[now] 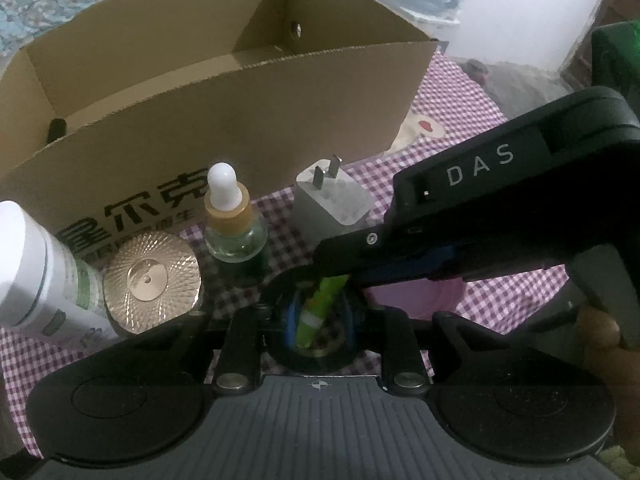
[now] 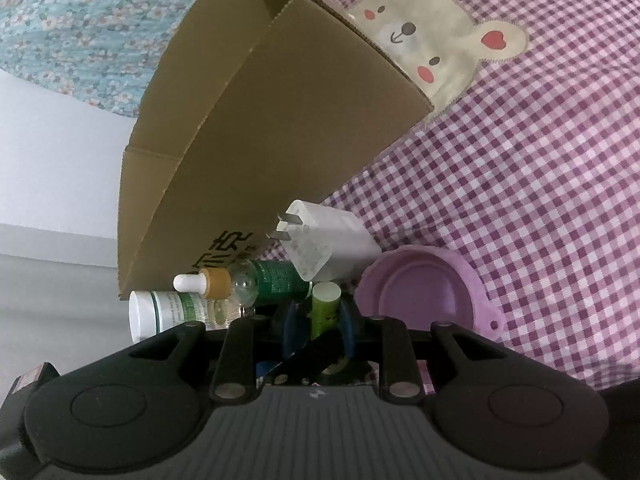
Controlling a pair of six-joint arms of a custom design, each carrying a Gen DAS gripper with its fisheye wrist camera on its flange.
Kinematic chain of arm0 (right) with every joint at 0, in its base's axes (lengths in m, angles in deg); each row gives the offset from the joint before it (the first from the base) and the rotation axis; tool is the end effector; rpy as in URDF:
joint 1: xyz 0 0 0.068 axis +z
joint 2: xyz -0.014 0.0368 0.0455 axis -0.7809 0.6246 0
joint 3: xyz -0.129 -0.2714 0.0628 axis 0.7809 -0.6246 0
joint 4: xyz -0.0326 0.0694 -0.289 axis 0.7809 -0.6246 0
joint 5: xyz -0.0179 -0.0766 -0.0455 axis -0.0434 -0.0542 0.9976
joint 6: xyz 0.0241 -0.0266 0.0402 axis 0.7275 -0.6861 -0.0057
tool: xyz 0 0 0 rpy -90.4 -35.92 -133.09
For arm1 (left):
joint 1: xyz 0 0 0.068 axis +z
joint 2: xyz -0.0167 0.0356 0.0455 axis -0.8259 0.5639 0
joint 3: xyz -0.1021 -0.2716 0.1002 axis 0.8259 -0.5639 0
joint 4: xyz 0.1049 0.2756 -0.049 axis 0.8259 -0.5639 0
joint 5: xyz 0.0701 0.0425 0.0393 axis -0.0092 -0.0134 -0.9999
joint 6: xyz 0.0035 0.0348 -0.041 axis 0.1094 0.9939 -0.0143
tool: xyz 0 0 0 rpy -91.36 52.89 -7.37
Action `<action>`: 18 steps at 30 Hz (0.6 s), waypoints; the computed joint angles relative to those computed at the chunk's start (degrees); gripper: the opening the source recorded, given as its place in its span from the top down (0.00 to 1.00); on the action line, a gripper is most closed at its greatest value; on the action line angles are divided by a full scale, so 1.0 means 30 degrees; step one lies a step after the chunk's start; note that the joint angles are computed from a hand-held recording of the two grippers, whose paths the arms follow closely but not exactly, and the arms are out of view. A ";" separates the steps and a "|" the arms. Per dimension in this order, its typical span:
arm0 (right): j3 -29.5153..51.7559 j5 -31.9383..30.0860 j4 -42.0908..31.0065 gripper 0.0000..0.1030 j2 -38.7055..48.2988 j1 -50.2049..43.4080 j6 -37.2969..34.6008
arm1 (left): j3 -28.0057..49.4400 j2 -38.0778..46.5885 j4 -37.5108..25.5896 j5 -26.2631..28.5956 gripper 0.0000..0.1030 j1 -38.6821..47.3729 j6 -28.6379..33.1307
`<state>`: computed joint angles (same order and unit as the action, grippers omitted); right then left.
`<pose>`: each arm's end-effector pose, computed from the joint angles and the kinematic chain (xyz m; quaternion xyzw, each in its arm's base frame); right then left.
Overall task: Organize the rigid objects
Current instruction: 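Grasp the green lip balm tube from the tape roll with the right tool, then carry the green lip balm tube into the box and release it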
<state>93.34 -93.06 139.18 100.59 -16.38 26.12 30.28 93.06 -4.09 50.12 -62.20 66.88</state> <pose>0.1701 0.1249 0.0225 0.2991 0.8690 0.3562 0.1686 0.2599 -0.0433 0.0132 0.3316 0.9050 -0.1468 0.2224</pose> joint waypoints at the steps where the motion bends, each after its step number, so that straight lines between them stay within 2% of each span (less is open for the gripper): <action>1: 0.0067 0.0014 0.0107 0.74 0.0146 -0.0002 0.0030 | -0.0019 0.0039 0.0058 0.0077 0.79 0.0036 0.0060; 5: 0.0252 0.0459 0.0626 0.75 0.0773 0.0362 0.0044 | -0.0232 -0.0029 0.0347 0.0050 0.82 -0.0059 0.0174; 10: 0.0299 0.1428 0.0425 0.82 0.0520 0.1082 -0.0167 | -0.0551 -0.0131 0.0784 0.0108 0.84 -0.0033 0.0462; 18: -0.0719 0.2586 -0.0962 0.86 -0.2358 0.2161 -0.0532 | -0.2360 -0.2676 0.1017 0.0496 0.86 0.0525 0.1001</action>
